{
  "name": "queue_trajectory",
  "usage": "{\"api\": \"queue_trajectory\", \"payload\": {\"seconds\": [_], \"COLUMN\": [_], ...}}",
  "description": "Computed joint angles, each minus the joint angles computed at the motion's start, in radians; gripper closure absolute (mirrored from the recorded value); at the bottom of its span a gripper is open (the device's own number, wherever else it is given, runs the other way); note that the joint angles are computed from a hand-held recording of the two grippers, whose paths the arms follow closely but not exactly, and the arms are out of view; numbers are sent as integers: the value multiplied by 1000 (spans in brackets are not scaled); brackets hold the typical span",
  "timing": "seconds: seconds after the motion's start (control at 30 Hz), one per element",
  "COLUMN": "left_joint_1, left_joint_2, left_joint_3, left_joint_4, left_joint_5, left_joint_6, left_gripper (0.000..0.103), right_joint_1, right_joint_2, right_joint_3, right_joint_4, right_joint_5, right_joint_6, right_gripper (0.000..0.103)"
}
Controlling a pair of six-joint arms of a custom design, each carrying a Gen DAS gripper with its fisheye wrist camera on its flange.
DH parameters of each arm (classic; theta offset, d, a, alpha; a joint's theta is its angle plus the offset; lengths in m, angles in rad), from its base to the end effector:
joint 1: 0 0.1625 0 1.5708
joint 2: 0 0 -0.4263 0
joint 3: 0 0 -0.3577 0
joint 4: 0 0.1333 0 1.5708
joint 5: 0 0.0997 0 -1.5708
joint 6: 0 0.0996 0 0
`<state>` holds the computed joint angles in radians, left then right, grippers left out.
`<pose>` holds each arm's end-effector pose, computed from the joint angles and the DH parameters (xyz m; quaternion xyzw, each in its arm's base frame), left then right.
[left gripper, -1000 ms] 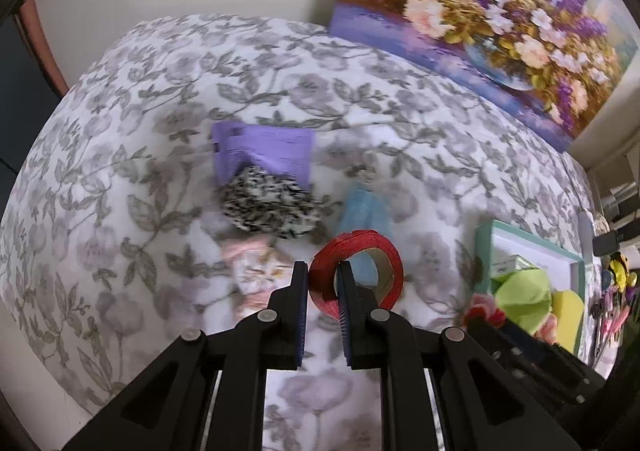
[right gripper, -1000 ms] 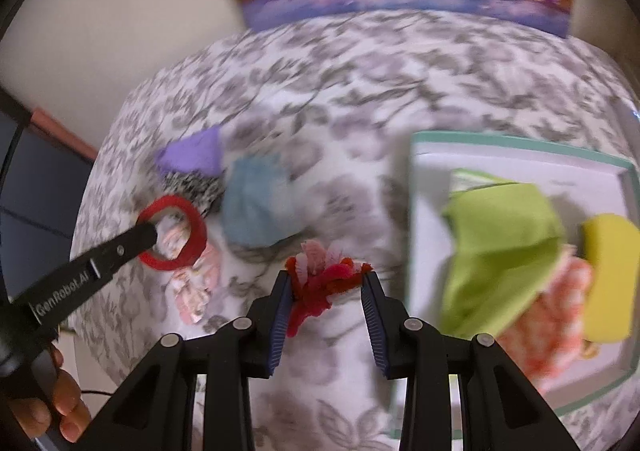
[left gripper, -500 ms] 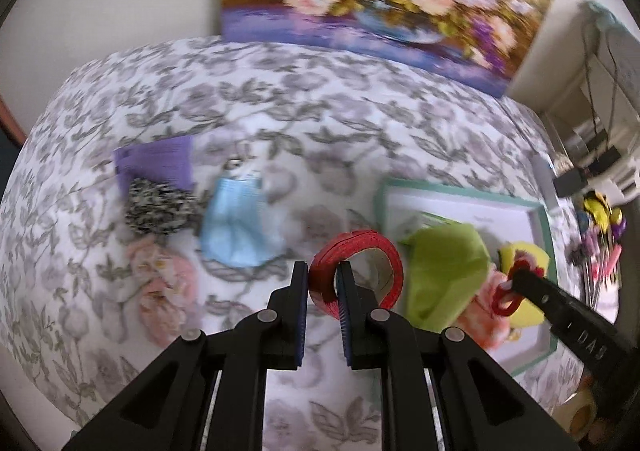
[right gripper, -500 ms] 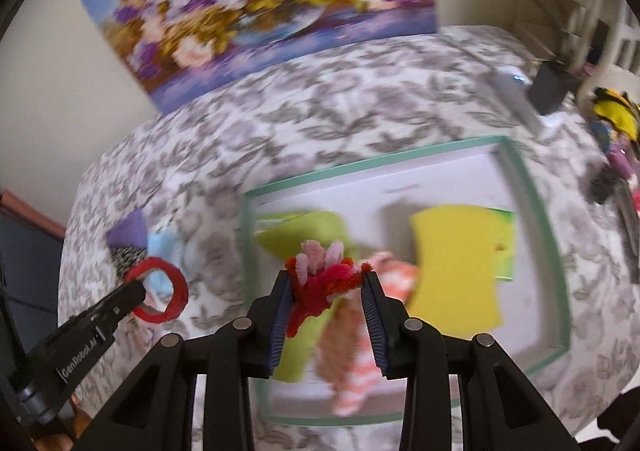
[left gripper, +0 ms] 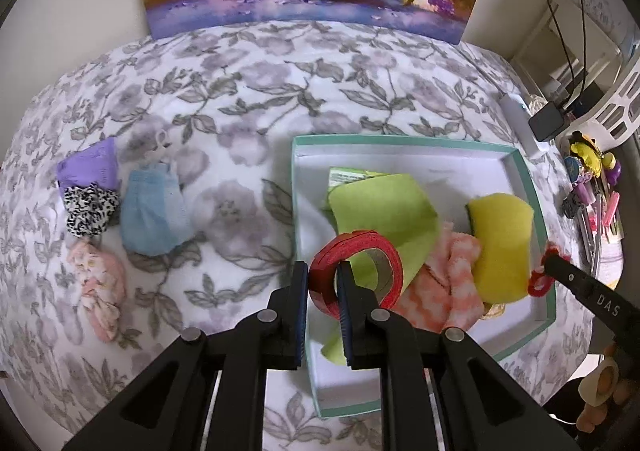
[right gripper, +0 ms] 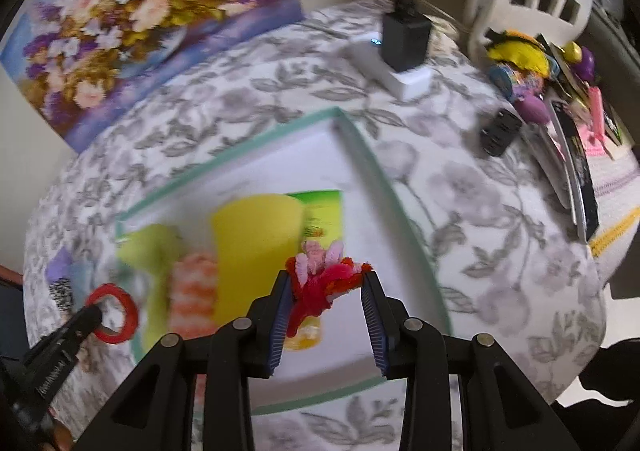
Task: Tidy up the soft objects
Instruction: 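Carry the red tape roll and red fuzzy tie over the tray, then open both grippers to drop the tape roll and fuzzy tie into the tray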
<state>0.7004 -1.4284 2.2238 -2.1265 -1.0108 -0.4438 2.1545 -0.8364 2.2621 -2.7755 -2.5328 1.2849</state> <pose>-0.1764 -0.3923 0.2234 0.2343 0.9255 -0.0766 0.2874 0.2757 -0.3239 0.0475 -0.2547 -0.8450 0.3117 0.3519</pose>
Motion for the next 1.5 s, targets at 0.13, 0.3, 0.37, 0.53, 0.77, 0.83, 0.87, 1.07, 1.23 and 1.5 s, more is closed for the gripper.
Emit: {"api": "queue_trajectory", "payload": {"seconds": [0.13,0.3,0.37,0.53,0.77,0.83,0.87,1.07,1.23,1.5], "left_joint_1": [5,12,17,17,7,5,5,1,3,20], "left_joint_2": [23,54,64,72,47,44,44,54,57,52], "left_joint_3": [3,10,11,3,0,0,0,1,2,11], "left_joint_4": [-21,-38,-40,-19,-15,-14,-12,7,11,9], "left_joint_5": [-19,-19,-17,-10,-1,4,6,34,72,144], "left_joint_6": [3,-3,-5,-14,-20,-22,-25,-39,-63,-111], "left_gripper": [88,88,88,83,56,51,49,35,20,3], "right_joint_1": [-29,-43,-44,-43,-33,-31,-30,-36,-34,-22], "right_joint_2": [-12,-16,-17,-25,-31,-34,-36,-35,-30,-10], "right_joint_3": [48,59,67,76,68,66,64,66,55,26], "right_joint_4": [-59,-34,-48,-66,-42,-29,-16,-15,1,33], "right_joint_5": [22,26,30,32,27,22,21,28,24,0], "right_joint_6": [0,17,16,19,32,39,46,42,33,10], "right_gripper": [65,65,64,63,55,53,52,47,36,0]}}
